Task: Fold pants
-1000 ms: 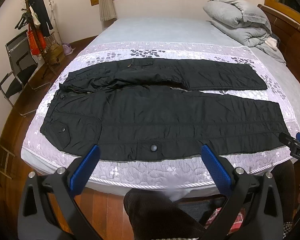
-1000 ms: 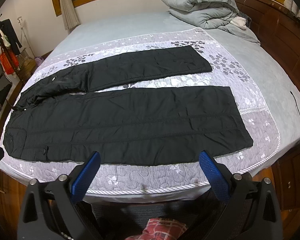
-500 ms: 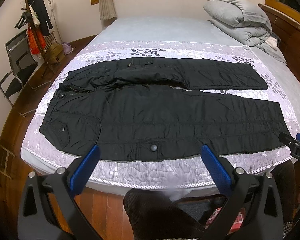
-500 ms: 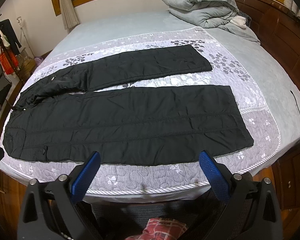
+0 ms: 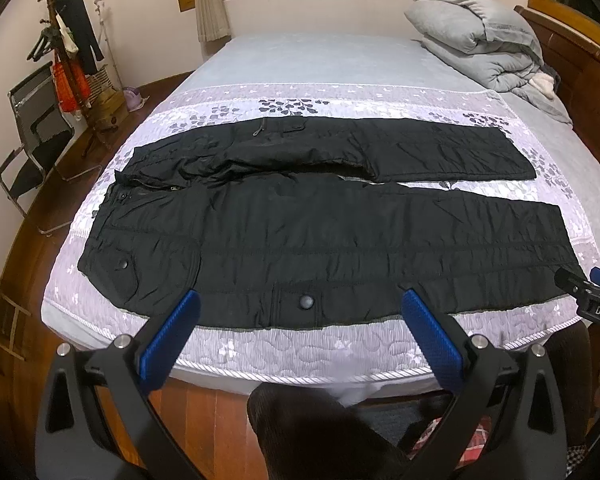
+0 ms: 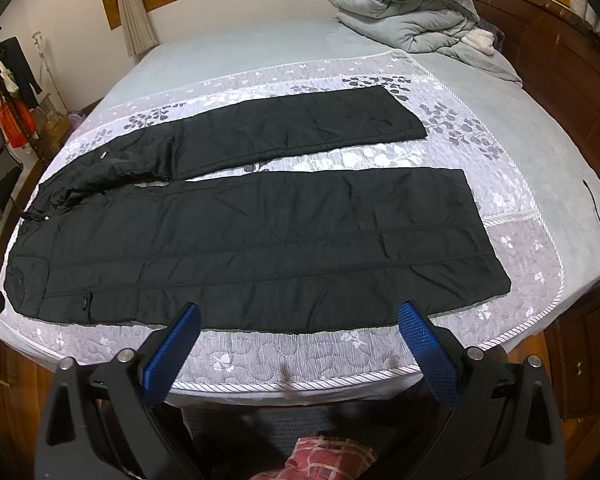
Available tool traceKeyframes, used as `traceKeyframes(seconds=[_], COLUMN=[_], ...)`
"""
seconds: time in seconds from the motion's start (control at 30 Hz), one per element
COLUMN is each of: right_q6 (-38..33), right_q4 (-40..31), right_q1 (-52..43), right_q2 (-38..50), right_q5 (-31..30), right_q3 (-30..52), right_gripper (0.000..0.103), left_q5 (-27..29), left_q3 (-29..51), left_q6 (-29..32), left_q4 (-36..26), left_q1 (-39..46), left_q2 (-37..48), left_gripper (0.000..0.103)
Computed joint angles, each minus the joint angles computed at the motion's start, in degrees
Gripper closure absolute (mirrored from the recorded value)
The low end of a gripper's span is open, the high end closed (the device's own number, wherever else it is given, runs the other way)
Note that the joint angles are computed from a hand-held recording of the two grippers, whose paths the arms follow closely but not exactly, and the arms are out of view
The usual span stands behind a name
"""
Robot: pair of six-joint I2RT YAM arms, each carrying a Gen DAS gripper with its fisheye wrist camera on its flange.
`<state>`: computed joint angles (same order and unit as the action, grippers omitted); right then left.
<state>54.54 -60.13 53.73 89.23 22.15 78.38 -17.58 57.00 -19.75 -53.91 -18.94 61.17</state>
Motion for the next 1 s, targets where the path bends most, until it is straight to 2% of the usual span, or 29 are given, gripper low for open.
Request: traceKeyframes(seconds=[0.5, 0.57, 0.67, 0.77, 0.8, 0.87, 0.93, 1.0], right_q6=[-1.8, -3.7, -10.9, -19.4, -23.2, -31.0, -36.8, -41.7], right_q4=[3.3, 5.1, 8.2, 10.0, 11.3, 14.2, 15.1, 13.5], right_q1=[-2.2, -3.5, -9.0, -16.7, -19.7, -26.1, -31.2, -35.6], right_q2=[-0.3, -1.3, -2.4, -0.9, 0.2, 3.4, 7.8, 15.3], right_q5=[-1.5, -1.1, -1.5, -0.5, -0.5, -3.5, -6.8, -9.4], right_q3=[-2.4, -3.1, -3.2, -0.1, 1.3, 4.5, 8.6, 16.3], right_gripper=[0.003, 0.003, 0.003, 0.003, 0.003, 0.003, 0.003, 0.003], left_q5=[-0.1, 2.1, 6.9, 8.8, 9.4, 10.8, 12.9, 16.7], left_q3=[0.8, 1.1, 3.5, 9.0, 13.2, 19.2, 29.1, 41.0], left_q6=[0.6, 2.0, 5.5, 10.8, 13.5, 16.6, 20.2, 23.0], left_q4=[1.4, 2.5, 3.2, 4.8, 4.8, 4.1, 1.4, -2.8], left_q1=[0.1, 2.5, 8.2, 14.0, 16.0, 18.1, 20.5, 23.1], left_q2=[3.8, 5.3, 9.3, 16.0, 20.3, 26.1, 34.9, 44.3], left_gripper=[0.003, 0.003, 0.003, 0.003, 0.003, 0.003, 0.003, 0.003])
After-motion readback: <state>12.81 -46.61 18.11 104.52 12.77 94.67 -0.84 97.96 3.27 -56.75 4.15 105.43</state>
